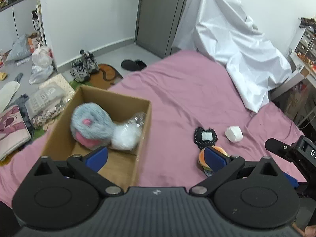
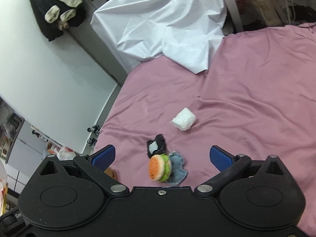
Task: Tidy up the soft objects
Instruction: 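Close left gripper on burger plush while right gripper approaches blue denim plush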
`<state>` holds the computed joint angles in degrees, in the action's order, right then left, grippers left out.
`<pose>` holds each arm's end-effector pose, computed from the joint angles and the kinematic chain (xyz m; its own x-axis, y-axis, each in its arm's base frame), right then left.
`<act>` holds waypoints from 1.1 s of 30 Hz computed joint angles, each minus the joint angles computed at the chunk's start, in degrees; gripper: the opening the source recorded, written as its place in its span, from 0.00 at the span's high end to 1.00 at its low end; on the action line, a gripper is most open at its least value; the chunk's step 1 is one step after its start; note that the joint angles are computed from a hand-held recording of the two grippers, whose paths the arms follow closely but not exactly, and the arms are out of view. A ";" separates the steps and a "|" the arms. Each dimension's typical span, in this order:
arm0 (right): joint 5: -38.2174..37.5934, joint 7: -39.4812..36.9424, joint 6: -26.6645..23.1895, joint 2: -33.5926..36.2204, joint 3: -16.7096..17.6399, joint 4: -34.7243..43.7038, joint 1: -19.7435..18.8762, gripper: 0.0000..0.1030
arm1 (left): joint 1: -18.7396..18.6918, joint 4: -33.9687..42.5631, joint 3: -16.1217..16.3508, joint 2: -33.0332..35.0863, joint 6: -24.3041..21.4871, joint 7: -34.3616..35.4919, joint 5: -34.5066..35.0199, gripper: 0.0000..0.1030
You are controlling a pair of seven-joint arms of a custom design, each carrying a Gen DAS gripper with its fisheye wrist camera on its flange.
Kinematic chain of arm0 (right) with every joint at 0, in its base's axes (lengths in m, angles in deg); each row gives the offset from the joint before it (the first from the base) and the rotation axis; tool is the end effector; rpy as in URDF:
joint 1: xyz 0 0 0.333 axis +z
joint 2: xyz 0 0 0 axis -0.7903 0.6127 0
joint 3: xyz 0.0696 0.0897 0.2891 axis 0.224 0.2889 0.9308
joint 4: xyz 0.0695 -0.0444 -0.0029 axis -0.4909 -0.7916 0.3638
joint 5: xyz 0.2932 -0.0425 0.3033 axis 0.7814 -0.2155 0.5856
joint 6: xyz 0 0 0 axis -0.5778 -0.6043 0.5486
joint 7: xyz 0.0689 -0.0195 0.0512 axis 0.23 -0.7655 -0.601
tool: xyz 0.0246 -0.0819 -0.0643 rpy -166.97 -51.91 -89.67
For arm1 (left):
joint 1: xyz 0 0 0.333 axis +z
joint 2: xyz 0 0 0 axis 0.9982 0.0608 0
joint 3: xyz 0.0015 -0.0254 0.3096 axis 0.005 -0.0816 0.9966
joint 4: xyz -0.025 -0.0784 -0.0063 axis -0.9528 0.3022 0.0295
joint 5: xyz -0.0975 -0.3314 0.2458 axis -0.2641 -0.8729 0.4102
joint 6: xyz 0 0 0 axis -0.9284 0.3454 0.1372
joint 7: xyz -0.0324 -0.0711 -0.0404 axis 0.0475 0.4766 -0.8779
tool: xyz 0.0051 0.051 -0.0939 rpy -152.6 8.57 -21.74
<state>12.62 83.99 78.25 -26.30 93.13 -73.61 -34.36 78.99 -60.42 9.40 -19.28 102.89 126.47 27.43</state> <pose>0.5353 0.2739 0.5283 -0.0814 -0.8503 -0.5200 -0.7132 0.4141 -0.5655 0.5230 -0.1920 0.5665 0.2914 -0.9451 0.1483 -0.7316 -0.3200 -0.6019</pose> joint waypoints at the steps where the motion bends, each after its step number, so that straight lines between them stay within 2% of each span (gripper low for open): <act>1: 1.07 -0.38 0.06 -0.07 -0.23 -0.29 0.14 0.00 | -0.16 0.46 -0.07 0.52 -0.16 -0.02 -0.38 0.00; 5: 4.45 -0.67 -0.44 0.30 -0.88 -0.90 0.12 0.00 | -0.57 2.74 -1.01 3.27 -1.05 -1.37 0.94 0.00; 9: 9.95 -3.78 -0.77 0.55 -1.73 -1.38 0.69 0.00 | -1.49 4.68 -0.74 6.32 -0.70 -1.55 -0.51 0.00; 19: 18.71 -10.21 -1.64 1.84 -2.86 -1.32 0.89 0.01 | -3.54 10.28 -0.97 13.62 -1.36 -4.43 2.61 0.02; 26: 30.86 -18.82 -2.71 3.55 -3.47 -0.44 1.33 0.17 | -4.66 13.06 -0.53 17.77 -0.78 -4.64 0.71 0.03; 30: 38.09 -23.50 -3.28 4.26 -3.46 0.02 1.40 0.26 | -5.33 14.47 -0.24 19.76 -0.81 -6.34 2.05 0.03; 33: 39.91 -24.77 -4.42 5.09 -3.42 0.81 1.19 0.31 | -5.44 15.38 -0.09 21.24 -0.34 -6.20 0.79 0.06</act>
